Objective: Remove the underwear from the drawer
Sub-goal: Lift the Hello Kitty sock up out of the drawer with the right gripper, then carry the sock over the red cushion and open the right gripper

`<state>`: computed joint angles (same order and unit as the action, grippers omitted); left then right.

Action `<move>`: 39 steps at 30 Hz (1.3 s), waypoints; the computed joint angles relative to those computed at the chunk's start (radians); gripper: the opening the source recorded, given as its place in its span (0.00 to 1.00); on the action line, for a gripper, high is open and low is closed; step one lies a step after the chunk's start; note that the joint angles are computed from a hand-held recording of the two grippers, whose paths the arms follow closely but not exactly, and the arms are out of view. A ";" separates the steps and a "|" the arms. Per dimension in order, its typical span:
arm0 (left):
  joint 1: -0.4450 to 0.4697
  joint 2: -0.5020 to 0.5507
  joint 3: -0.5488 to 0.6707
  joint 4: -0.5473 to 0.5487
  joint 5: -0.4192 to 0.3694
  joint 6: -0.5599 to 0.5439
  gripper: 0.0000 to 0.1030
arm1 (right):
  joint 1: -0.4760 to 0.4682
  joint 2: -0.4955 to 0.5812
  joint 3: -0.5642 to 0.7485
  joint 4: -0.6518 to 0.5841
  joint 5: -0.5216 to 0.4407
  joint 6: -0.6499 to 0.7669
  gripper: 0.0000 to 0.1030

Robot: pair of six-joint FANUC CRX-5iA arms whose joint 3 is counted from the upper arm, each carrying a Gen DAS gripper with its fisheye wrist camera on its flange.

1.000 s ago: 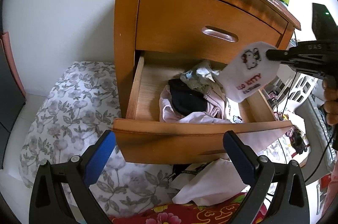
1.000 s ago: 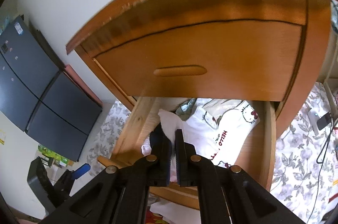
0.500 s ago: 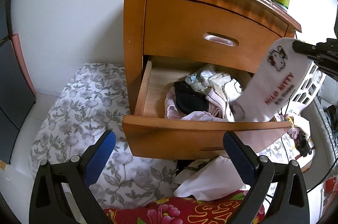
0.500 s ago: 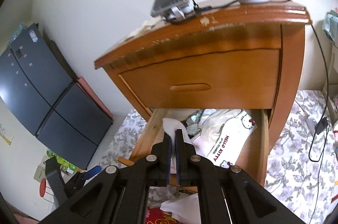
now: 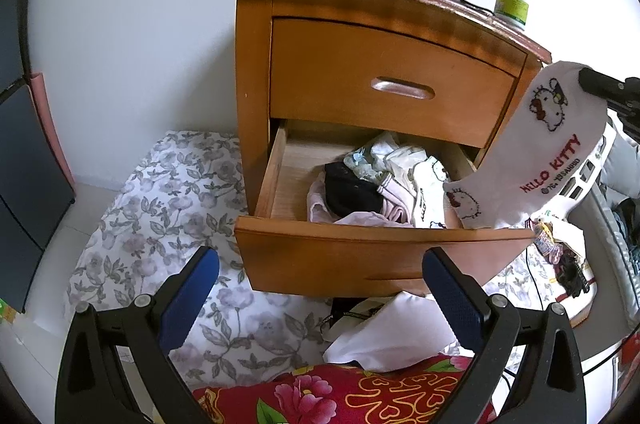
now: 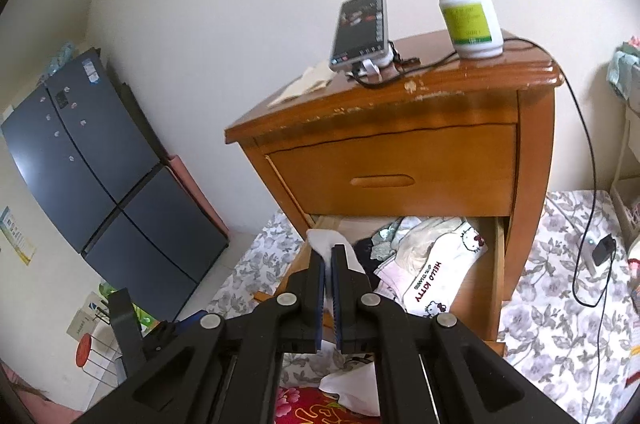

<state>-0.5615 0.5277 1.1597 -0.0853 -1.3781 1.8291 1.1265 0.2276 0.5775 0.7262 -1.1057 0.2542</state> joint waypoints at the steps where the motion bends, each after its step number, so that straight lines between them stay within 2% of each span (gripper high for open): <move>1: -0.001 -0.005 -0.005 -0.002 0.003 0.002 0.98 | 0.006 -0.003 -0.003 0.008 -0.002 -0.003 0.03; 12: -0.014 -0.062 -0.072 -0.008 0.044 0.003 0.98 | 0.066 -0.035 -0.047 0.068 -0.030 -0.052 0.03; 25: -0.016 -0.128 -0.163 -0.001 0.096 0.007 0.98 | 0.106 -0.035 -0.050 0.077 -0.075 -0.081 0.04; 39: -0.004 -0.168 -0.234 0.018 0.129 0.012 0.98 | 0.093 0.038 0.028 -0.036 -0.110 -0.034 0.04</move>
<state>-0.5656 0.3596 0.9257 -0.0671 -1.2487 1.8412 1.2194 0.2656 0.6054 0.6901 -1.2161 0.2197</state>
